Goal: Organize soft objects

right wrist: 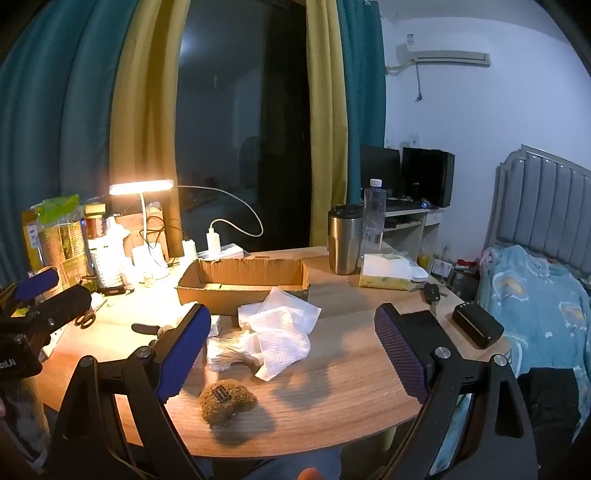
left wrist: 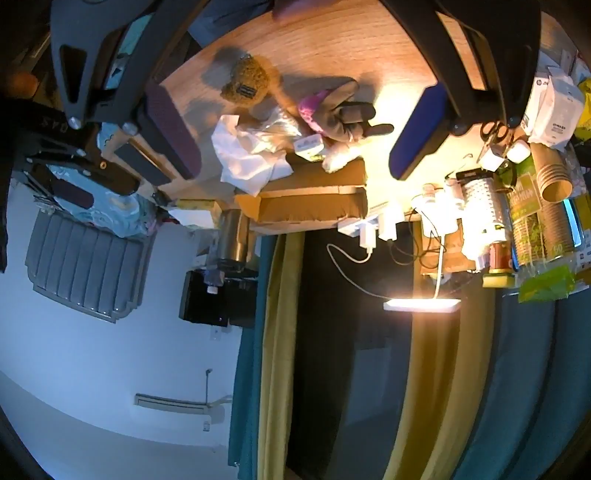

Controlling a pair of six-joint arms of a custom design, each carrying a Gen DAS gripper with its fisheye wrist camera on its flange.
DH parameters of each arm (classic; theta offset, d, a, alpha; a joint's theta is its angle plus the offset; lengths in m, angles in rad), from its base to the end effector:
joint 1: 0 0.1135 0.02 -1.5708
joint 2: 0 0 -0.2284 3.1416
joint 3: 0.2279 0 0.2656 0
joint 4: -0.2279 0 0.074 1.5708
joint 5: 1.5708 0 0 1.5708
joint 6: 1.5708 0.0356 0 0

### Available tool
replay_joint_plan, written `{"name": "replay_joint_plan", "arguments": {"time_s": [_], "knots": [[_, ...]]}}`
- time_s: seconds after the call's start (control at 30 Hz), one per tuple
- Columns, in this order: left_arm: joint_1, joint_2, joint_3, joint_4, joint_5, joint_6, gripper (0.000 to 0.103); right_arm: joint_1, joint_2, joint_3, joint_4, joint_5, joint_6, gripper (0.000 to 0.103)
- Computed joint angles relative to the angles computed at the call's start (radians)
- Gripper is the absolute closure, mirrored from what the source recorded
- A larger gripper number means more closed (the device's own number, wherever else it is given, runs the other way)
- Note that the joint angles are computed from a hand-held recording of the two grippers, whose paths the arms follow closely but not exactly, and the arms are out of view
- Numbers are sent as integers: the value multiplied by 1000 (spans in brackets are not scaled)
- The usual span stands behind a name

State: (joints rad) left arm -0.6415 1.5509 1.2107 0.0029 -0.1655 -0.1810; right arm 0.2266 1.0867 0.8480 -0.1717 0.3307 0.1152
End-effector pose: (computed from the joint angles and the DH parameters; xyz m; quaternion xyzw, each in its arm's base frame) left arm 0.3098 -0.2241 0.2760 0.1390 0.8024 -0.1686 0.5553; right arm 0.2735 0.0512 0.2698 0.0442 0.8287 -0.0437 0.5562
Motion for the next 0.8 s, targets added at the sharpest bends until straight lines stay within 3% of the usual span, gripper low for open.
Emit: {"name": "replay_joint_plan", "arguments": {"time_s": [0.8], "knots": [[13,-6,-12,4,14,-14,1,9,11,1,-2,-3,-6,10]]}}
